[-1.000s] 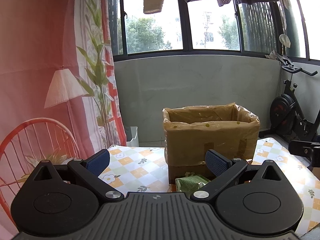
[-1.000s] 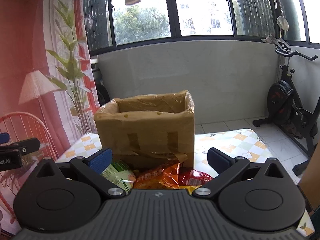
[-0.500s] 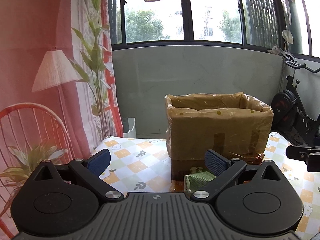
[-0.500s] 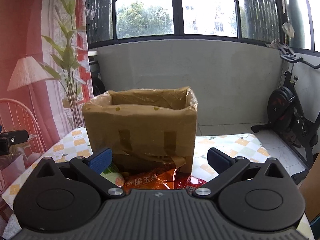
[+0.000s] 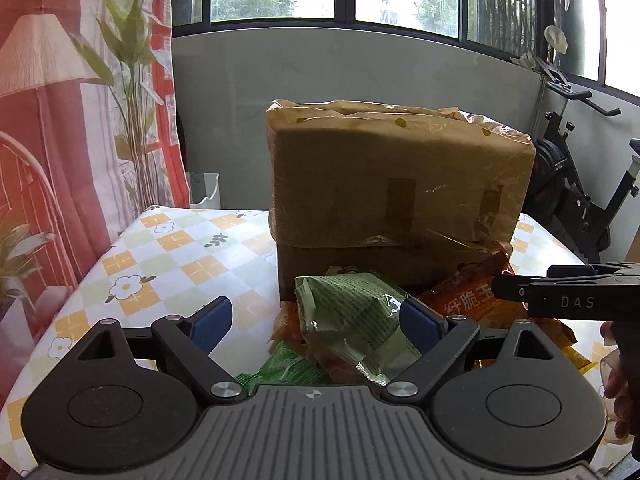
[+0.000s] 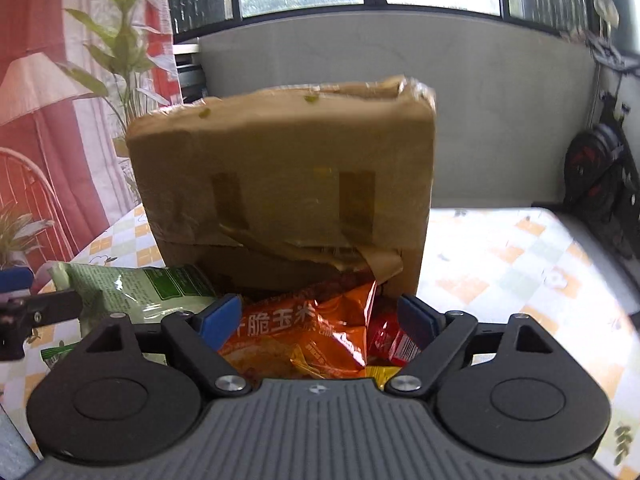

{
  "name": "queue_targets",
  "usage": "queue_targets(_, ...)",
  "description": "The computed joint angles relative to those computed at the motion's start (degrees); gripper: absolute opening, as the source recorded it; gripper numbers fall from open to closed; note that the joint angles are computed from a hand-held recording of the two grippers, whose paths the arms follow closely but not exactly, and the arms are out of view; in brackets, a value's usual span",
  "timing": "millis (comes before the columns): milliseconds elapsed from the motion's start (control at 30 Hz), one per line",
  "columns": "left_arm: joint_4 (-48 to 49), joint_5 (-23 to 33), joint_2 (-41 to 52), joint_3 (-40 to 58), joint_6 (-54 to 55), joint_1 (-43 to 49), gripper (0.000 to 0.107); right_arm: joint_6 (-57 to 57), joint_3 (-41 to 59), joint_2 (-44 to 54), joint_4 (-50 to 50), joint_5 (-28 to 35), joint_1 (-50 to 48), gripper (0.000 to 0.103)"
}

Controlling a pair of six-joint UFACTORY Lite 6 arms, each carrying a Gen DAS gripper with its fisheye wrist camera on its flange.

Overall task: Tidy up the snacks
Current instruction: 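Grasp the green chip bag with the left gripper while the right grasps the orange chip bag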

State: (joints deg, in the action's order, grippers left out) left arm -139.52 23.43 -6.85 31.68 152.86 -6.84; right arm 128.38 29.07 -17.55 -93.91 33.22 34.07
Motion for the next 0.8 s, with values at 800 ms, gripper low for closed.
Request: queue_targets(800, 8.7, 3.9, 16.5, 7.5, -10.9, -2.0, 0.07, 25.7, -4.0, 0.9, -24.6, -14.3, -10.7, 0.084)
